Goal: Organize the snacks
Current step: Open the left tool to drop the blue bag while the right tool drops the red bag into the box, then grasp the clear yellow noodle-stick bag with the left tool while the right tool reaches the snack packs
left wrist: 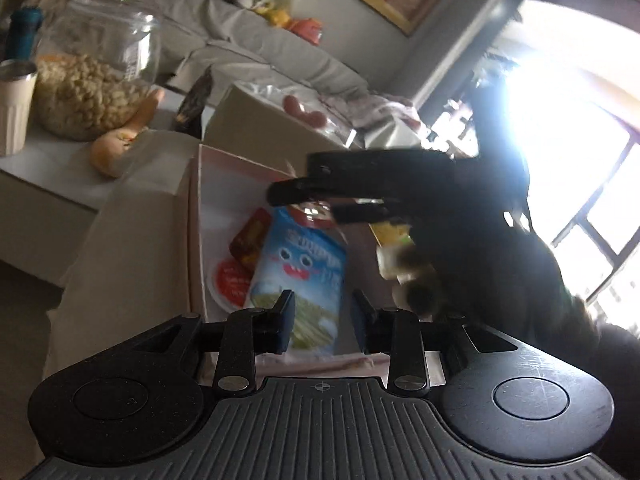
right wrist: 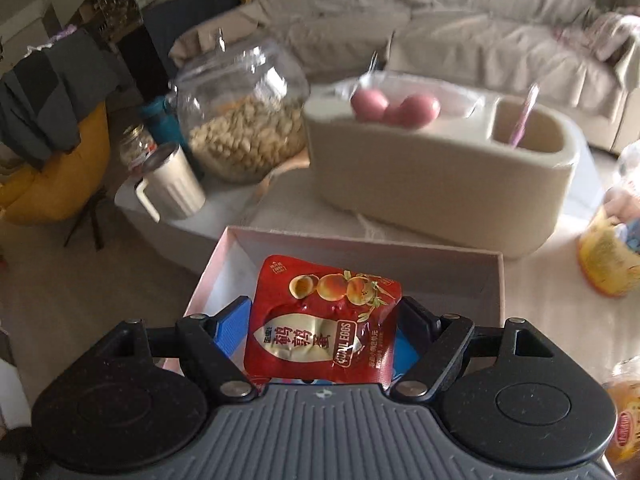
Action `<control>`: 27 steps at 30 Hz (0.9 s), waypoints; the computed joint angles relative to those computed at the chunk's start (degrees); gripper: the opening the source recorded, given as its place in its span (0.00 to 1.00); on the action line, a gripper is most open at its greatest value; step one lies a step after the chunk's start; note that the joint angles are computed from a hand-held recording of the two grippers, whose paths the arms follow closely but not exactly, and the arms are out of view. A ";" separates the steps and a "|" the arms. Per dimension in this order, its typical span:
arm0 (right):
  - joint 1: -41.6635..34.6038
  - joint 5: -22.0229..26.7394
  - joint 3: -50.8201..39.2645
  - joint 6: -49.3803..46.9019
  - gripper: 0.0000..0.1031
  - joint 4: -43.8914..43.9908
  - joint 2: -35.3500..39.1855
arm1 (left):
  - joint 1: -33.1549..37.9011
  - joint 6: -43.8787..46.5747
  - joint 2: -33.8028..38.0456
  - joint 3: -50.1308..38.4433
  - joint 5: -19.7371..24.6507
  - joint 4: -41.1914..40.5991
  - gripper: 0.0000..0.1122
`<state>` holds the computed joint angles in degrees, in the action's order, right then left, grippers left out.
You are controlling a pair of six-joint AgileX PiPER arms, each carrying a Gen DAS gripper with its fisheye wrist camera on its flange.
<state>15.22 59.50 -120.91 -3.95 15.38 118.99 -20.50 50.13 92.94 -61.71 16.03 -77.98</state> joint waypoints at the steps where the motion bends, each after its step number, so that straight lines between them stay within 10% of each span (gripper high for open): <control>1: 0.33 -0.52 1.08 -0.76 0.77 -0.78 -0.66 | -0.91 0.62 -0.27 0.47 -1.04 -0.39 0.30; 9: -4.18 4.05 4.47 -12.24 0.87 13.02 -4.06 | -4.23 14.83 3.62 -1.18 1.93 -15.70 0.30; 20: -13.24 -22.63 42.03 -20.80 0.87 5.08 -31.02 | -10.02 3.58 3.15 0.07 -3.04 -6.23 0.30; 27: -35.01 -25.97 50.09 -26.44 0.87 13.74 -31.66 | -16.53 1.18 7.85 -3.50 -4.33 -5.03 0.30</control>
